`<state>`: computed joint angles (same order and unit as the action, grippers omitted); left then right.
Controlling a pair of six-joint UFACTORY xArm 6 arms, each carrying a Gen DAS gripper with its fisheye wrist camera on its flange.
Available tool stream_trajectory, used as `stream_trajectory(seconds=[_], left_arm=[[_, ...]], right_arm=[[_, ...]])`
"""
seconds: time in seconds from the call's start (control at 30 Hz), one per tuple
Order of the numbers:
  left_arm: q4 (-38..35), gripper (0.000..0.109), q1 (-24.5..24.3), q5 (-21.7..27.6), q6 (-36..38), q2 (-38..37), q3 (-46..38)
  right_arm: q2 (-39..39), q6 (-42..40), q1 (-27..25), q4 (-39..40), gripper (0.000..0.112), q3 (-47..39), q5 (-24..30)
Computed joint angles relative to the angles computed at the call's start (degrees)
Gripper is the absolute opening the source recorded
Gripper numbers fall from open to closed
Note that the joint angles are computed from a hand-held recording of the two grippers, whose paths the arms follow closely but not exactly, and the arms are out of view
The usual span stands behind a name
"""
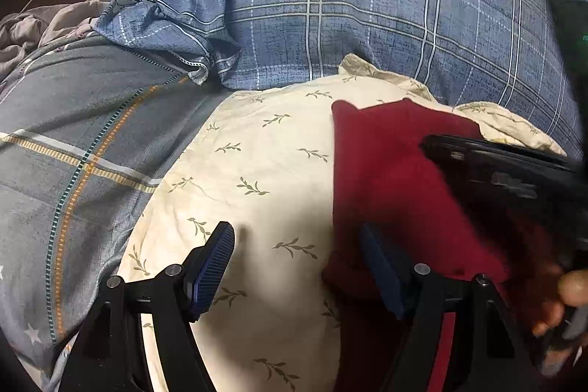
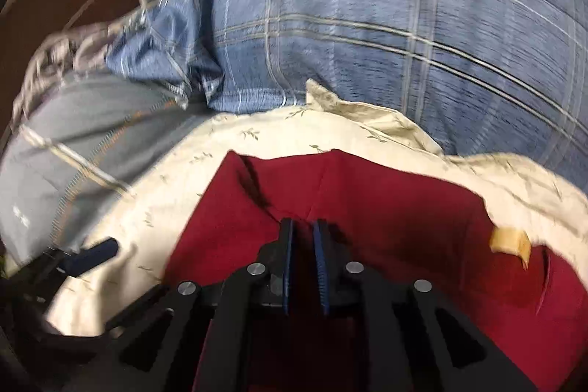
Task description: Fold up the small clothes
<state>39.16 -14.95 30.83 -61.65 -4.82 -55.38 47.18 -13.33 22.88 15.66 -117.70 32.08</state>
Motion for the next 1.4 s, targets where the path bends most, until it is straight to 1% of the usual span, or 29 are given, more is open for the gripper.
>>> stream_trajectory(seconds=[0.07, 0.13, 0.17, 0.27, 0.3, 0.37, 0.43, 0.47, 0.5, 0.53, 0.57, 0.6, 0.63, 0.7, 0.77, 0.8, 0.83, 0.9, 0.93, 0.97, 1.0, 1.03, 1.1, 1.17, 1.2, 1.23, 1.27, 1.37, 1.4], left_arm=[[0.31, 0.071, -0.05, -0.07, -0.51, -0.33, 0.24], [0.56, 0.071, -0.21, -0.15, -0.97, -0.7, 0.57], [0.8, 0.071, -0.27, -0.2, -1.23, -0.89, 0.72], [1.84, 0.071, -0.59, -0.61, -2.48, -1.86, 1.34], [2.17, 0.071, -0.69, -0.92, -2.84, -2.24, 1.59], [3.94, 0.071, -0.99, -1.29, -4.36, -3.11, 2.14], [6.66, 0.071, -1.53, -1.46, -6.22, -3.91, 2.56], [8.03, 0.071, -2.02, -1.4, -6.91, -4.23, 2.63], [8.72, 0.071, -2.45, -1.37, -7.16, -4.43, 2.68], [9.03, 0.071, -2.76, -1.72, -7.18, -4.69, 2.88], [9.17, 0.071, -2.98, -2.48, -7.19, -5.04, 3.25], [9.11, 0.071, -3.03, -3.31, -7.08, -5.3, 3.59], [8.54, 0.071, -3.21, -4.27, -6.62, -5.6, 3.94], [6.72, 0.071, -3.16, -6.12, -5.08, -6.2, 4.71], [6.81, 0.071, -3.45, -7.0, -4.87, -6.44, 4.82], [7.46, 0.071, -3.66, -6.77, -5.06, -6.37, 4.57], [7.79, 0.071, -3.83, -6.48, -4.96, -6.21, 4.31], [7.54, 0.071, -4.18, -5.67, -4.31, -5.49, 3.5], [7.23, 0.071, -4.27, -5.48, -4.06, -5.07, 3.17], [6.62, 0.071, -4.24, -5.66, -3.68, -4.65, 2.92], [5.69, 0.071, -4.2, -5.92, -3.02, -4.17, 2.6], [3.83, 0.071, -4.11, -6.32, -1.5, -3.64, 2.36], [1.41, 0.071, -4.09, -6.02, 0.66, -2.3, 1.33], [0.52, 0.071, -4.29, -4.54, 1.89, -0.79, 0.01], [-0.18, 0.071, -4.49, -3.57, 2.91, 0.01, -0.74], [-0.71, 0.071, -4.65, -2.96, 3.56, 0.63, -1.37], [-1.35, 0.071, -4.74, -2.61, 4.21, 1.2, -1.83], [-1.67, 0.071, -4.85, -2.44, 4.37, 2.22, -2.65], [-1.43, 0.071, -4.89, -2.39, 4.36, 2.44, -2.93]], right_arm=[[-5.43, -2.77, -0.24, 3.34, 0.016, 8.02, -3.48], [-10.69, -4.84, -0.53, 4.4, 0.026, 16.27, -6.81], [-13.7, -4.4, -0.91, 3.22, 0.027, 21.04, -8.52], [-17.99, -2.01, -2.02, 0.12, 0.028, 28.19, -10.64], [-19.24, -0.43, -2.55, -1.71, 0.031, 30.36, -11.46], [-21.41, 4.76, -3.87, -7.19, 0.032, 34.63, -14.16], [-23.44, 8.08, -4.9, -9.21, 0.034, 38.18, -16.13], [-24.16, 8.8, -5.33, -9.33, 0.037, 39.24, -16.54], [-24.8, 11.11, -6.01, -10.75, 0.047, 40.49, -16.95], [-25.05, 12.56, -6.71, -11.88, 0.053, 41.12, -16.29], [-25.27, 11.61, -7.02, -11.01, 0.053, 41.61, -15.67], [-26.19, 8.26, -7.06, -8.05, 0.053, 43.15, -16.59], [-27.45, 6.68, -7.2, -7.02, 0.053, 44.87, -17.62], [-29.68, 7.07, -7.83, -7.15, 0.053, 47.74, -19.29], [-31.4, 3.52, -8.37, -1.37, 0.053, 49.54, -21.27], [-31.97, 4.43, -9.07, -1.12, 0.053, 49.96, -22.04], [-32.15, 7.01, -10.02, -3.27, 0.053, 50.2, -22.86], [-31.74, 16.5, -12.14, -13.2, 0.054, 49.95, -22.9], [-31.34, 19.24, -12.73, -16.18, 0.054, 49.48, -22.16], [-30.06, 19.61, -13.46, -16.76, 0.054, 47.84, -19.03], [-29.3, 18.19, -13.89, -14.95, 0.054, 47.09, -16.93], [-29.46, 15.04, -13.97, -10.73, 0.054, 47.48, -17.24], [-31.46, 9.26, -13.86, -3.01, 0.054, 49.81, -19.35], [-33.55, 5.91, -14.28, 1.26, 0.054, 51.55, -20.49], [-35.01, 6.01, -14.85, 0.86, 0.054, 52.82, -21.81], [-36.36, 7.7, -15.78, -1.95, 0.054, 53.91, -23.01], [-36.94, 11.7, -16.87, -7.15, 0.054, 54.24, -23.7], [-37.9, 21.34, -20.52, -20.17, 0.06, 53.84, -24.15], [-37.9, 23.26, -21.33, -22.78, 0.061, 53.17, -23.45]])
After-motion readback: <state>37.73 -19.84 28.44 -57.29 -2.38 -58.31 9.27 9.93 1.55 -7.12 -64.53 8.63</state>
